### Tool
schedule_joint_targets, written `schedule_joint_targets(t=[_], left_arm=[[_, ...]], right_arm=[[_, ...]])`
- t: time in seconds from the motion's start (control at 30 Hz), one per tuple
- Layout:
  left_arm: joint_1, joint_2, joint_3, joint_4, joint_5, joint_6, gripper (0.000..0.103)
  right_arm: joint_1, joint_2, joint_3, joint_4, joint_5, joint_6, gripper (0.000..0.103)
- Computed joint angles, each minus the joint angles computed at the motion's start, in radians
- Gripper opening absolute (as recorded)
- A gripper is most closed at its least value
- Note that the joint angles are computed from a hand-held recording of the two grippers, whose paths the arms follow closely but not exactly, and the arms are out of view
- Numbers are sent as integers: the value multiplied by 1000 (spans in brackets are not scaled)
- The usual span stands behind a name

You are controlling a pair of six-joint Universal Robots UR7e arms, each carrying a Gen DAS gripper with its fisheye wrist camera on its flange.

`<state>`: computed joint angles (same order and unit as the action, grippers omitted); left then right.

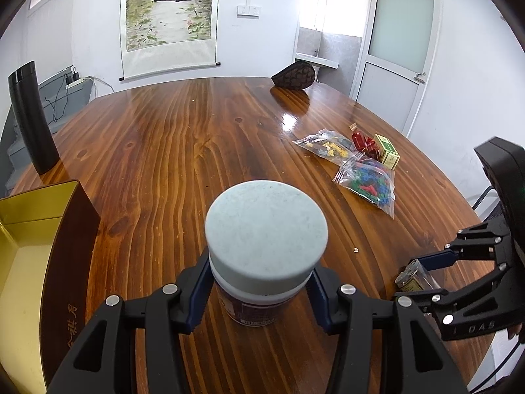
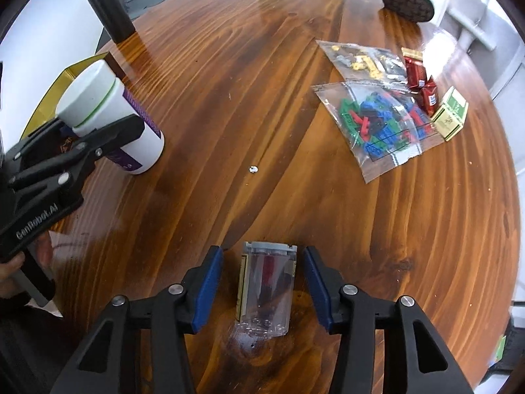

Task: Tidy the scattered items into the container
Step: 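Carry the clear jar and the bottle in both tools over the gold tray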

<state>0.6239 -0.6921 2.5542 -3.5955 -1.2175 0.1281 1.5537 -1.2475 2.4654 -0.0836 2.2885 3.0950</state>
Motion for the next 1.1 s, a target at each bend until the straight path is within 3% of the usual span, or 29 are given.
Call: schedule_joint_targets(t=[0.07, 0.1, 0.33, 0.47, 0.57, 0.7, 0.83, 0.9, 1.1], left_arm=[[-3, 3, 0, -1, 3, 3, 53], [-5, 4, 0, -2, 5, 5, 53], [-14, 11, 4, -14, 16, 4, 52], [-17, 20, 11, -42, 25, -15, 52], [-15, 17, 14, -53, 30, -33, 52], [-11, 2, 17, -65, 41, -47, 52], [-10, -27, 24, -77, 60, -66, 52], [-9, -49, 27, -75, 71, -78, 52], [-37, -152, 58, -48, 139, -122, 52]], right_arm=[[1, 8, -17, 29, 15, -12, 35], [3, 13, -25, 43, 23, -16, 33], [10, 11, -13, 20, 38, -53, 33], [36, -85, 77, -191, 50, -136, 33], [39, -172, 163, -390, 2, -213, 33], [53, -174, 180, -518, -26, -231, 32], [80, -157, 143, -529, -32, -207, 32], [137, -145, 128, -539, 4, -195, 32], [192, -157, 68, -513, -23, -223, 32]])
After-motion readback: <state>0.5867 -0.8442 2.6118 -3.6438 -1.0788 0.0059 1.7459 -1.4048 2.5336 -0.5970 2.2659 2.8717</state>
